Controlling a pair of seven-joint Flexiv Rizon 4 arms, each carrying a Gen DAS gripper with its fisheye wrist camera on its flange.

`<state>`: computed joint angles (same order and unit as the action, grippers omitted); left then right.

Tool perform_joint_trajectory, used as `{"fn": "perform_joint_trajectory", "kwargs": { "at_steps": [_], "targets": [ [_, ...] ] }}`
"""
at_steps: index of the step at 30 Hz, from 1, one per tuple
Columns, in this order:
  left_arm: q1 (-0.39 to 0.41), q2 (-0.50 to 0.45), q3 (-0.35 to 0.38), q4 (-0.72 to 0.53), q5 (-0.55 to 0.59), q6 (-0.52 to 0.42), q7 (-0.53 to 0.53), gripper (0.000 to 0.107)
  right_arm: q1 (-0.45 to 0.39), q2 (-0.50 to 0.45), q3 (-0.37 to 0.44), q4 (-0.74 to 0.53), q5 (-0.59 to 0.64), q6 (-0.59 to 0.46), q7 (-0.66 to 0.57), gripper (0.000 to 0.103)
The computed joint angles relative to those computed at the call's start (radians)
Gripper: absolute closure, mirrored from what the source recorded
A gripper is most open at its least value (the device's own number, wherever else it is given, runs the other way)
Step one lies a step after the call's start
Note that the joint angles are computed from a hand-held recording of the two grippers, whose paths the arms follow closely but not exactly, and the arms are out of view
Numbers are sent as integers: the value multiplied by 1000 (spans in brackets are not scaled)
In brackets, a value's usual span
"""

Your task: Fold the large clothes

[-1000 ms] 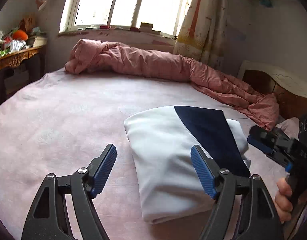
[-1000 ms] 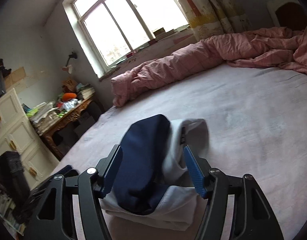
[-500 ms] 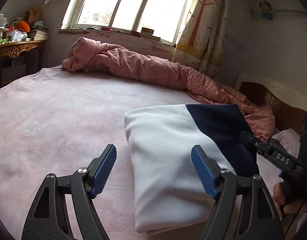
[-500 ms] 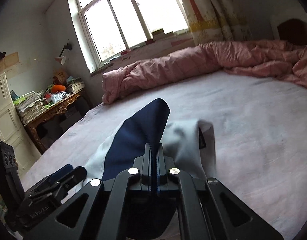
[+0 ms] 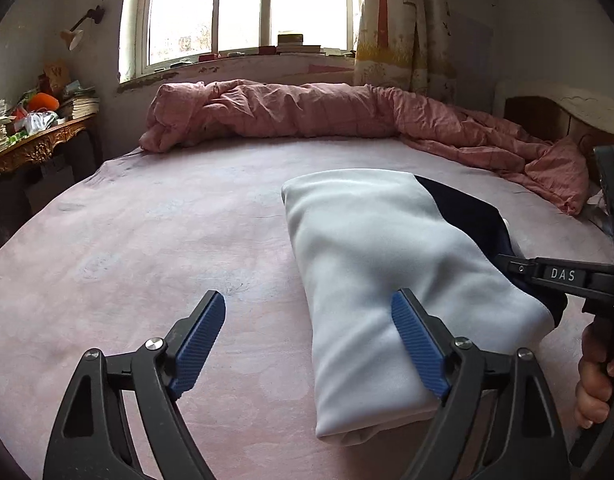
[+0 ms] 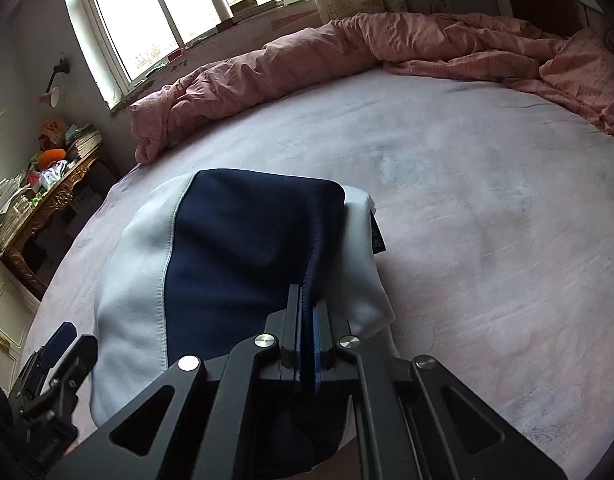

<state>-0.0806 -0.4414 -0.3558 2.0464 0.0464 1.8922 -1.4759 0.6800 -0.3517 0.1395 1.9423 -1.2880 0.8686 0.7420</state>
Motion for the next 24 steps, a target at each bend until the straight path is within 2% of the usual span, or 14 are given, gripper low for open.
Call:
{"fn": "perform_joint_trajectory", "kwargs": {
  "at_steps": [3, 4, 6, 8, 9, 10, 11, 12, 13, 16, 18, 21, 23, 24],
  "targets": [
    [96, -5, -101, 7, 19, -30, -13, 22, -10, 2, -2, 8, -4, 29, 6, 99],
    [92, -5, -97, 7, 18, -28, -11, 22, -17, 3, -6, 15, -24, 55, 28, 99],
    [26, 2, -25, 4, 0, -14, -5, 22, -36, 19, -21, 36, -107, 116, 109, 96],
    [-35, 5, 40, 2, -16, 4, 2, 22, -54, 36, -25, 51, -190, 143, 212, 84],
    [-38, 5, 43, 3, -16, 8, 3, 22, -60, 43, -21, 54, -218, 139, 245, 70],
    [-22, 3, 25, 4, -8, 11, 0, 22, -61, 49, -16, 55, -244, 119, 270, 50],
    [23, -2, -21, 8, 12, 13, -6, 22, -57, 55, -12, 54, -283, 84, 301, 40],
    [76, -8, -77, 10, 33, 8, -16, 22, -51, 58, -4, 53, -304, 43, 316, 26],
    [133, -16, -135, 12, 50, -3, -27, 22, -47, 59, 5, 49, -310, 12, 315, 19],
    [249, -36, -259, 19, 76, -19, -45, 23, -52, 52, 19, 35, -339, -6, 319, 10],
    [296, -46, -308, 26, 94, -4, -52, 23, -59, 46, 30, 32, -283, 3, 294, 6],
    [373, -70, -396, 37, 145, 23, -69, 20, -60, 49, 41, 47, -151, -4, 252, 5],
    [416, -88, -450, 38, 178, 24, -75, 16, -77, 65, 26, 77, -180, 43, 323, 5],
    [439, -100, -481, 37, 190, 17, -77, 13, -103, 72, 10, 95, -260, 118, 409, 5]
  ]
}}
